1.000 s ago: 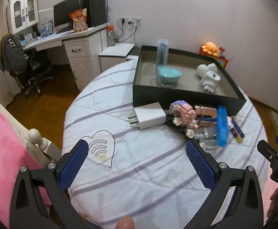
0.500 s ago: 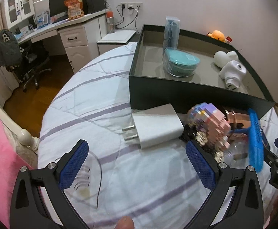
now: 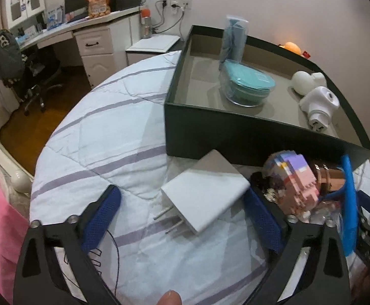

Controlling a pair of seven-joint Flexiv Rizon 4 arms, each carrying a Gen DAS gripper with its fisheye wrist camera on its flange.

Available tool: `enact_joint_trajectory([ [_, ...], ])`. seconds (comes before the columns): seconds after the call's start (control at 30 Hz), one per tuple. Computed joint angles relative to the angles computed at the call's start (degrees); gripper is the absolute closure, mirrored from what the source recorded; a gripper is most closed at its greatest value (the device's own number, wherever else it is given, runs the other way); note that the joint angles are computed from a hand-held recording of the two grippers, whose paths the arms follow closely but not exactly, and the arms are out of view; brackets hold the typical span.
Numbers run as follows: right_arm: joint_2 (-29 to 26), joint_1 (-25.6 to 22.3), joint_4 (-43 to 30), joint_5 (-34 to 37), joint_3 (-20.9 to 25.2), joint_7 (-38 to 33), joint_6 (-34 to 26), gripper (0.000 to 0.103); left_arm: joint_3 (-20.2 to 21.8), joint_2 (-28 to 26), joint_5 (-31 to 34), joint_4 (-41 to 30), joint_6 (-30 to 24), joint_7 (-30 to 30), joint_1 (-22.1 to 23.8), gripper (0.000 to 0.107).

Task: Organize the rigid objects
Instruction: 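Grasp the white charger with the left tool while the right tool grasps the blue-and-gold pack, then carry both items into the black box and open both tools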

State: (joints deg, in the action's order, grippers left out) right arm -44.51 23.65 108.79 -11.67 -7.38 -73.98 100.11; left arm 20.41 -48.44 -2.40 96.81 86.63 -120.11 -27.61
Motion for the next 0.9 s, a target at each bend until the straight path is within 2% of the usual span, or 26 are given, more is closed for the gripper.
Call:
enact_joint_trajectory([
  [0.03, 0.12, -0.28, 0.1, -0.06, 0.39, -0.13, 0.15, 0.067, 0.56, 0.04, 0.28, -0.02, -0.25, -0.01, -0.58, 0.034],
  [0.07, 0.26, -0.93, 0.13, -0.28, 1.19, -0.35, 0.11, 0.072, 1.42, 0.0, 0.65, -0.15, -0.64, -0.16, -1.43, 0.041],
  [0.17, 0.71, -1.85, 0.55, -0.71, 2.47, -0.89, 0.01, 0.082, 0.23, 0.57, 1.17, 0.55, 0.03, 0.22, -0.51, 0.042],
  [0.33, 1.56, -3.51, 1.74, -0.27, 4.34, -0.67, 0.59, 0.082, -2.45, 2.16, 0.45, 3.22, 2.49, 1.87, 1.56, 0.042],
  [0.57, 3.24, -6.42, 4.04, 0.05, 7.08, -0.62, 1.86, 0.082, -1.63, 4.11, -1.36, 6.81, 4.62, 2.93, -0.16, 0.043],
  [0.8, 5.3, -6.93, 5.9, 0.57, 7.55, -0.74, 3.72, 0.082, 0.37, 5.8, -3.11, 9.13, 6.33, 4.1, -2.68, 0.043],
  [0.9, 6.2, -8.63, 6.22, 0.07, 9.59, -0.98, 4.48, 0.082, 1.35, 6.57, -3.87, 9.68, 6.78, 4.64, -3.76, 0.043],
])
